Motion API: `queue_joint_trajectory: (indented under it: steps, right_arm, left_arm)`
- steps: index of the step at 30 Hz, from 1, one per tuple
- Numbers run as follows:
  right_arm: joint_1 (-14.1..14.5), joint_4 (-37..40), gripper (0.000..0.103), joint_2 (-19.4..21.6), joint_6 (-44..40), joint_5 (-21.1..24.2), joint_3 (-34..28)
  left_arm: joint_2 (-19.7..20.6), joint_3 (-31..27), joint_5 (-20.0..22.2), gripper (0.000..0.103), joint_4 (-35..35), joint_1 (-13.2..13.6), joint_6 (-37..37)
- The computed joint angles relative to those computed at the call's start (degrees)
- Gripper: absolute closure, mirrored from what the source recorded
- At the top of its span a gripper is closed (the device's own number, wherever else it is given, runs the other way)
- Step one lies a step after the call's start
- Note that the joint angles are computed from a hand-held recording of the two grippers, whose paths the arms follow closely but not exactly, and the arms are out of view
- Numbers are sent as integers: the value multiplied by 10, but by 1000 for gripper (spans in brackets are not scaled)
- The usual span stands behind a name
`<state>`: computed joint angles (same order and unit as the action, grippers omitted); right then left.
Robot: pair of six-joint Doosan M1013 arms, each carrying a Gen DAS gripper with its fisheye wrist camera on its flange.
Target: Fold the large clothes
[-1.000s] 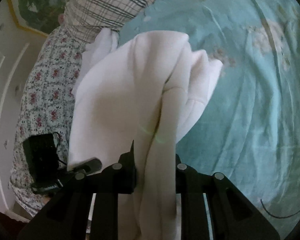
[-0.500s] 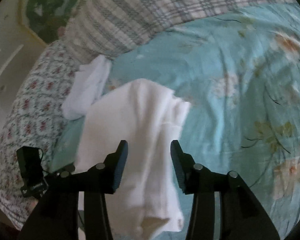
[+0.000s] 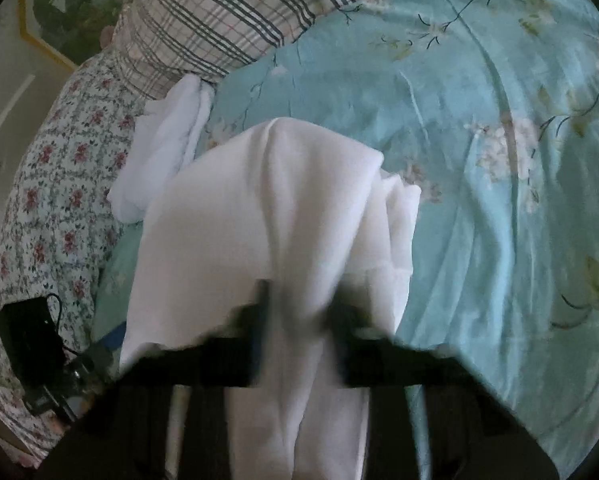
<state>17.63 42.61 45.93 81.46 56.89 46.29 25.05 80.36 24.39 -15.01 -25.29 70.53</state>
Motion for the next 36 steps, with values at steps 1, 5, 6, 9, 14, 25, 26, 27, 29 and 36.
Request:
queue_joint_trajectory:
  steps: [1,5,6,9,14,25,26,27,29,36]
  right_arm:
    - [-3,29,99,-12,-21,-24,20]
    - [-17,147,99,-72,-136,-119,119]
    - [-19,134,99,-76,-123,-121,126]
    - [-18,19,99,-56,-19,-79,100]
    - [-17,-26,81,-43,59,-54,84]
    - [12,-21,81,-17,40,-77,-1]
    - [14,-24,82,-4,47,-70,-17]
    - [18,-47,82,8,63,-65,-33]
    - [23,-116,86,16,108,-67,-39]
    - [9,-70,103,21,101,-101,-5]
  left_arm:
    - [1,-3,2,33,-3,-1,8]
    - [12,-19,27,33,-8,-7,38]
    - [20,-29,43,33,-12,-9,46]
    - [38,-51,76,34,50,-20,3]
    - [34,-58,100,34,77,-24,-18]
    - [83,-171,120,46,83,-4,-18]
    - [95,-186,139,48,90,-2,-29]
    - [112,-206,164,49,92,3,-38]
    - [129,-218,186,66,100,7,-48]
    - [156,-237,179,89,117,11,-39]
